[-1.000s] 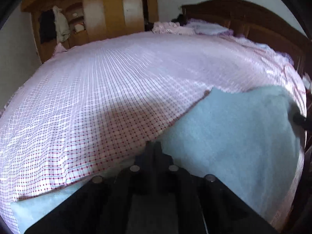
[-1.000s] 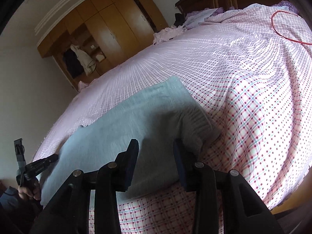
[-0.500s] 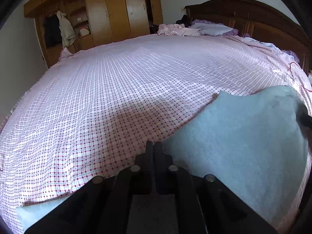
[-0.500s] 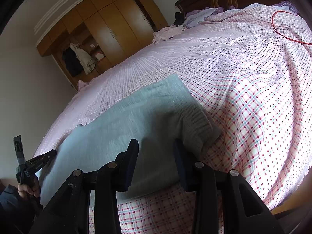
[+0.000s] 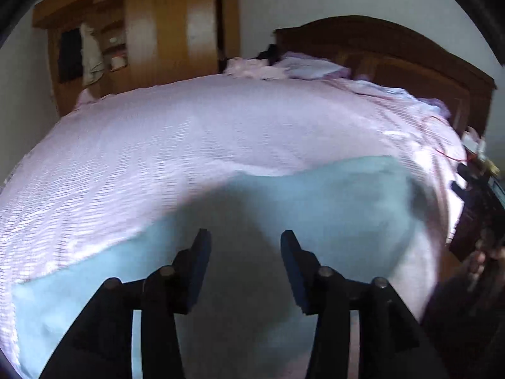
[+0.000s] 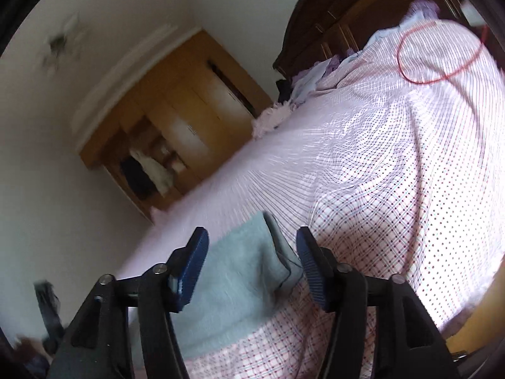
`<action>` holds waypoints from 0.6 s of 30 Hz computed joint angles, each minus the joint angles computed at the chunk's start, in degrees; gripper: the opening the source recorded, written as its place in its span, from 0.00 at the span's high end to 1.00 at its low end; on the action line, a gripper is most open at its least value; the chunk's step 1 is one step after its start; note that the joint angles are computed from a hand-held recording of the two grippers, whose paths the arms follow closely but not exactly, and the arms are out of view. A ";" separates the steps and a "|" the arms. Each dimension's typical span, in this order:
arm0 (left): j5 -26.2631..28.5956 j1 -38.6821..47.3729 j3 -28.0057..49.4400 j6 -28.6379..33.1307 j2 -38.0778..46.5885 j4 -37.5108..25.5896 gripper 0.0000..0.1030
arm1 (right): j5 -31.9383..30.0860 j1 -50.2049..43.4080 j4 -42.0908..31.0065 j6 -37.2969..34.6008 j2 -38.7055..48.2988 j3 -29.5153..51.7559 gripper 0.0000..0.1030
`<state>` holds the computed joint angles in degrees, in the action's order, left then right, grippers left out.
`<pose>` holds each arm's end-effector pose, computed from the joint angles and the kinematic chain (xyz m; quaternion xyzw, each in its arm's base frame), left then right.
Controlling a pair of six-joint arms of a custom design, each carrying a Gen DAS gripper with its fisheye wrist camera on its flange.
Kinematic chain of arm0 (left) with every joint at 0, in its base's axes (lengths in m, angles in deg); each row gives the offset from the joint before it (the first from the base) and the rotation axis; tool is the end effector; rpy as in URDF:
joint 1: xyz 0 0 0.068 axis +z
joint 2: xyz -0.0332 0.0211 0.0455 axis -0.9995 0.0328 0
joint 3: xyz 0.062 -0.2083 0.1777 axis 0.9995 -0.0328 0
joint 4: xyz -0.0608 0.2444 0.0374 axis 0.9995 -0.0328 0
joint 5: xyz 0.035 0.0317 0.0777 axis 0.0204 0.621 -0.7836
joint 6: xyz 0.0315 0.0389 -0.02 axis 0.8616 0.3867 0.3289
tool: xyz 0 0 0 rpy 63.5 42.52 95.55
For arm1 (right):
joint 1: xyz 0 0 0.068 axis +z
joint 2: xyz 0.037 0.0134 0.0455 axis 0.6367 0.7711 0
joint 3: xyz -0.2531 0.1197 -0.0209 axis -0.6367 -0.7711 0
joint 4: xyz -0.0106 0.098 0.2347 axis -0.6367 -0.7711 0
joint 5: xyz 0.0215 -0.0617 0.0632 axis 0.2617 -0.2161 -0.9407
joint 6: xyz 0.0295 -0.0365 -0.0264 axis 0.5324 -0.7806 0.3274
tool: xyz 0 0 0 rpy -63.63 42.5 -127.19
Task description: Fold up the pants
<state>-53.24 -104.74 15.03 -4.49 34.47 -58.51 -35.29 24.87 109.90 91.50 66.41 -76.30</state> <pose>0.2636 -0.0819 0.2616 0.1939 0.8830 -0.0776 0.4205 0.1920 -0.0377 0.1858 0.2686 0.7303 0.2758 0.5643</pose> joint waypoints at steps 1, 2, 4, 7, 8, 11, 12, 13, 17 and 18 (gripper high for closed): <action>-1.22 -2.10 -0.66 -1.22 -0.75 0.08 0.52 | -1.73 -0.35 2.26 1.08 2.27 -0.24 0.43; -3.23 -4.98 -1.53 -3.18 -1.25 0.62 0.52 | -3.57 -0.49 4.02 1.85 4.94 -0.16 0.43; -8.33 -9.34 -4.05 -6.50 -1.78 3.71 0.50 | -7.08 -0.15 7.51 3.45 10.77 0.29 0.43; -13.12 -13.41 -5.54 -10.78 -0.12 4.60 0.50 | -5.51 1.18 4.58 2.51 14.58 2.11 0.43; -12.21 -13.57 -5.68 -11.94 0.35 4.24 0.50 | -6.03 0.71 4.74 3.19 16.31 2.27 0.43; -9.03 -12.41 -6.61 -14.73 1.68 3.50 0.50 | -10.96 -1.89 12.07 7.02 21.56 0.75 0.43; -8.59 -12.20 -7.09 -15.52 1.93 3.72 0.50 | -10.82 -2.07 11.92 6.60 21.27 0.74 0.43; -8.87 -12.22 -7.56 -16.03 1.89 4.09 0.50 | -9.58 -1.58 10.32 5.24 20.12 1.25 0.43; -9.35 -12.46 -9.79 -15.78 0.39 5.40 0.50 | -4.12 1.26 8.81 1.36 20.94 5.00 0.43; -9.37 -12.50 -9.68 -15.51 0.30 5.17 0.50 | -3.56 1.71 7.47 1.38 23.30 6.86 0.42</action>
